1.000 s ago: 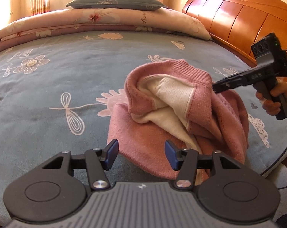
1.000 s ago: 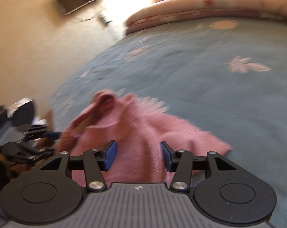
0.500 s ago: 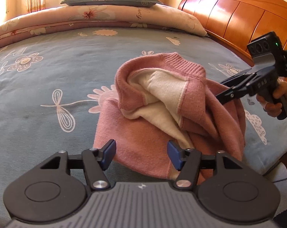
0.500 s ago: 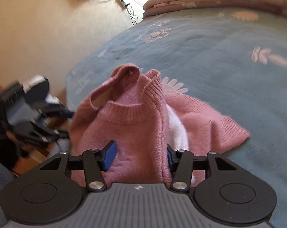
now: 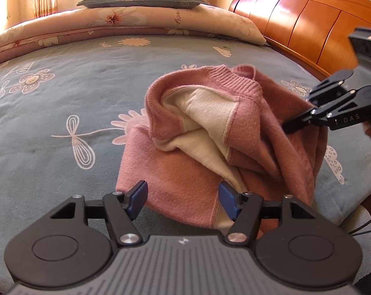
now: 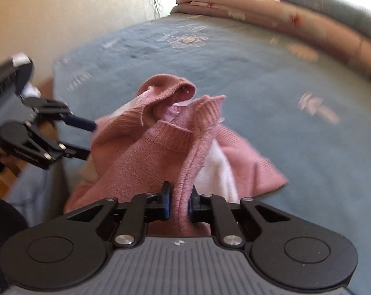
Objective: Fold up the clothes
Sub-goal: 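Lift the sweater with the right tool and shake it loose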
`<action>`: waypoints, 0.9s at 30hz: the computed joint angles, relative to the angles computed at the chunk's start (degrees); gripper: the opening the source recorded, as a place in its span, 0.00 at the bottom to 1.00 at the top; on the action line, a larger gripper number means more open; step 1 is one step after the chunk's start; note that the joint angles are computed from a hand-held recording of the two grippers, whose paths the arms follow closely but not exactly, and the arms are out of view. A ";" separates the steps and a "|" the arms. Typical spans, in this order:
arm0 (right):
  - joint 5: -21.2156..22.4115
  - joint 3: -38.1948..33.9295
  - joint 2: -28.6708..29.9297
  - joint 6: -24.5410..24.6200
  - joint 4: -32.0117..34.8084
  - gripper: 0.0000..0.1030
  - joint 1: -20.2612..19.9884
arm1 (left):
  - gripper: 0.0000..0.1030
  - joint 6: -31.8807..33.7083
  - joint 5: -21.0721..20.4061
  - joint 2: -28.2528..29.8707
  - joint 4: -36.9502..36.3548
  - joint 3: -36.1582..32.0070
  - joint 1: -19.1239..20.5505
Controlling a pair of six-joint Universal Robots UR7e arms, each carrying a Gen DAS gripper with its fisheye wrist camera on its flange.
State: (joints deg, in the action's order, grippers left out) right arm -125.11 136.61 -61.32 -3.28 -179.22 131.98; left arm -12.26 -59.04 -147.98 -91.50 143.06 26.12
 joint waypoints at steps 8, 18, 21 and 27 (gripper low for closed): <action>-21.58 -6.49 5.34 6.20 16.33 0.10 3.42 | 0.65 -1.26 3.02 0.51 1.53 -0.31 -2.05; -36.01 -10.06 10.88 1.88 15.92 0.10 1.25 | 0.65 8.13 0.73 5.42 -9.66 -0.44 3.61; -40.47 -9.87 11.91 -0.60 12.87 0.10 0.02 | 0.65 15.73 -0.49 11.72 -20.16 -0.73 7.86; -47.18 -7.77 12.68 -4.73 5.83 0.10 -3.40 | 0.65 24.89 -10.92 24.97 -35.89 -2.57 17.86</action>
